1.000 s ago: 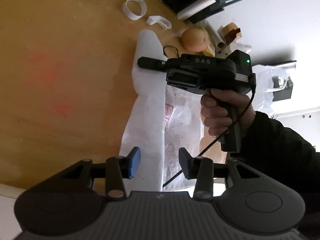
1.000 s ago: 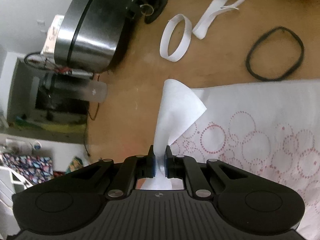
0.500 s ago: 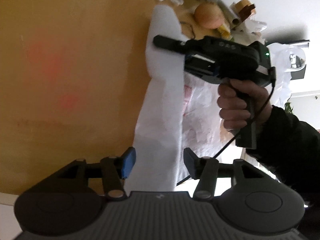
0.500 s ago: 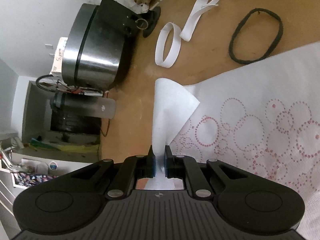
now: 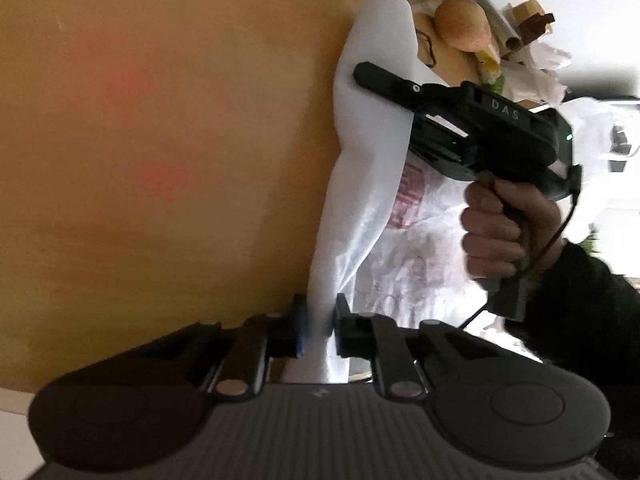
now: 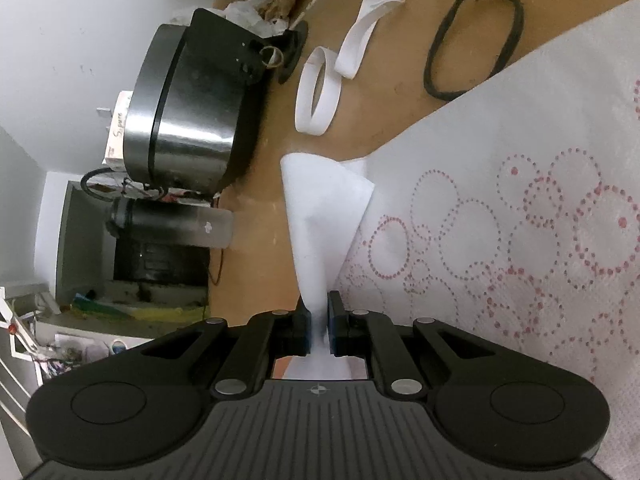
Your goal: Fold shopping bag
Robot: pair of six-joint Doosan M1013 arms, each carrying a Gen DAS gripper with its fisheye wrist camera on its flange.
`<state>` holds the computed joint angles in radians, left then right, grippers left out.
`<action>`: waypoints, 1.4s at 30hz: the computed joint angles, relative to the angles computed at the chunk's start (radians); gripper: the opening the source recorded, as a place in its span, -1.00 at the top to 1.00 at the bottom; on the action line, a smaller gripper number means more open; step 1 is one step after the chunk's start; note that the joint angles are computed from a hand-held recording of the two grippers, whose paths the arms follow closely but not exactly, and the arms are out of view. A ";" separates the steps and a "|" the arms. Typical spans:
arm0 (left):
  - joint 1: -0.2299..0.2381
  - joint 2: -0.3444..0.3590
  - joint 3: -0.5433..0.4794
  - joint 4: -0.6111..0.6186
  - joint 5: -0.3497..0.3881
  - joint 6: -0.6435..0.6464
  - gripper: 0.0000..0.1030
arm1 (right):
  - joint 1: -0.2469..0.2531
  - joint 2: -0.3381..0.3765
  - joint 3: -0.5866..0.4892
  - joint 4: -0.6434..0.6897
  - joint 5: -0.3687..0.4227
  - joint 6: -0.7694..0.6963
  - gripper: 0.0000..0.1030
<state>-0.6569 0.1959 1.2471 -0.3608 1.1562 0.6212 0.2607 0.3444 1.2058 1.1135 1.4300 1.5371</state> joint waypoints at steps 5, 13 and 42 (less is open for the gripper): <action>-0.041 0.039 -0.089 0.127 0.114 -0.040 0.79 | 0.012 0.023 -0.066 -0.060 0.048 -0.005 0.80; -0.056 0.041 -0.101 0.174 0.151 -0.084 0.79 | 0.031 0.064 -0.199 -0.163 0.116 0.011 0.15; -0.113 0.117 -0.240 0.316 0.307 -0.064 0.79 | 0.055 0.100 -0.325 -0.346 0.089 -0.033 0.06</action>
